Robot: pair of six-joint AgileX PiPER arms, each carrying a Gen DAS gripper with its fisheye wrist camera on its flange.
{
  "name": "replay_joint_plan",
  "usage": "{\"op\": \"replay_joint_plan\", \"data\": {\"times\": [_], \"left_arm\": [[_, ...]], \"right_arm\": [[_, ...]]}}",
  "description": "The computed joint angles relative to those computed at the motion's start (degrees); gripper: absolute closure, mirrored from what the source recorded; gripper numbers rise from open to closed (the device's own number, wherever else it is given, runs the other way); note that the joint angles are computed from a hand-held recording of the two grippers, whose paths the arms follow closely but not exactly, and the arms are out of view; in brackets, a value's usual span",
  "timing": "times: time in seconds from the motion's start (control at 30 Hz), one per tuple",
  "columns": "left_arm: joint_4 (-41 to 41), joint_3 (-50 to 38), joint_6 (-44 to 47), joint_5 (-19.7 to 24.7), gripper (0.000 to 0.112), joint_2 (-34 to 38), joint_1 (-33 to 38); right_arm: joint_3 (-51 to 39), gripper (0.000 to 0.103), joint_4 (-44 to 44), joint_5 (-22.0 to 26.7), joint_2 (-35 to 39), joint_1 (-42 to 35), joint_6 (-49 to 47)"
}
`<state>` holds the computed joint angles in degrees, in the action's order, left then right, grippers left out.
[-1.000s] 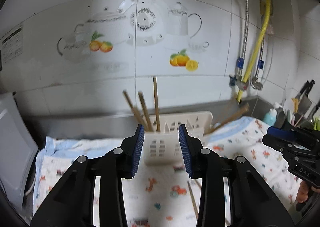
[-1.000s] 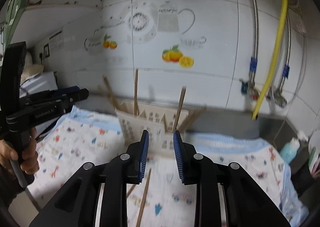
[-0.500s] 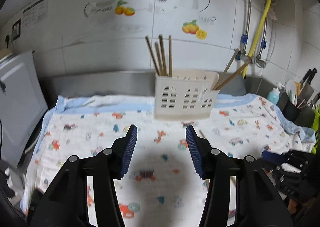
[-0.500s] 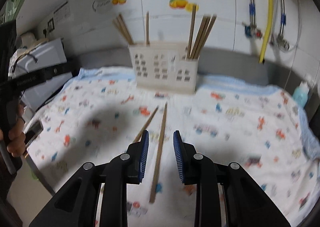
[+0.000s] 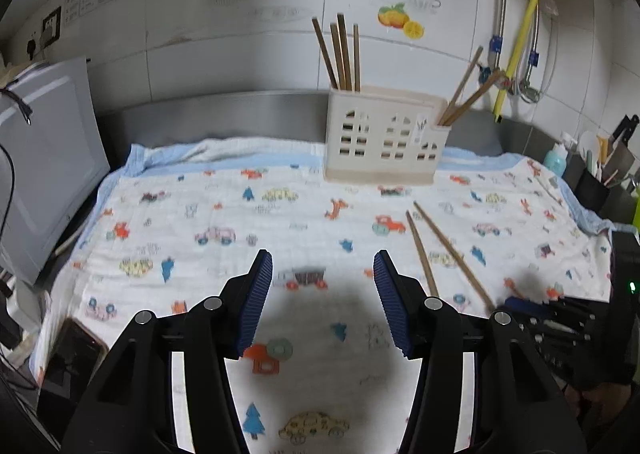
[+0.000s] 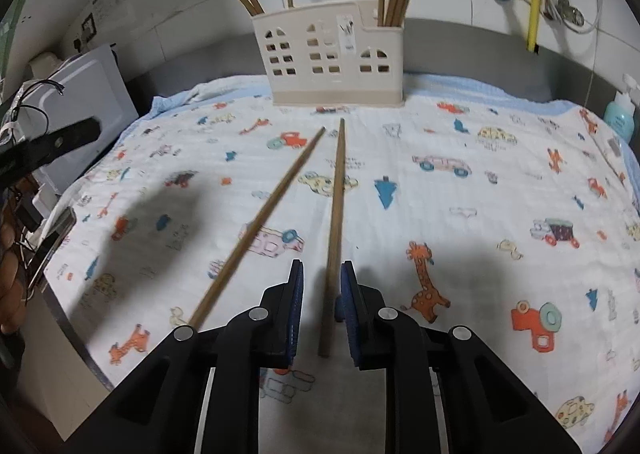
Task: Organize utensils
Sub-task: 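Lower both open tools toward the last chopsticks on the blanket, then close the right tool on one chopstick while the left tool grasps the other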
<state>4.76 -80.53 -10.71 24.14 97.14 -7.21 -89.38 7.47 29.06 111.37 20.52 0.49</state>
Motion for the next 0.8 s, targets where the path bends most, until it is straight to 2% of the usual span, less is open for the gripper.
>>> {"op": "replay_joint_plan", "data": {"times": [0.27,0.5,0.8], "left_arm": [[-2.87,5.34,2.2,-0.92,0.059,-0.52,-0.48],[-5.14,7.21,4.04,-0.84,0.059,-0.06,-1.64],[-8.86,6.42,7.71,-0.14,0.059,2.1,-4.61]], "right_arm": [[-1.04,0.089,0.82,0.38,1.9,-0.44,-0.24],[-0.74,0.091,-7.67,-0.45,1.92,1.48,5.51],[-0.65,0.097,-5.94,-0.61,1.68,0.98,4.74]]}}
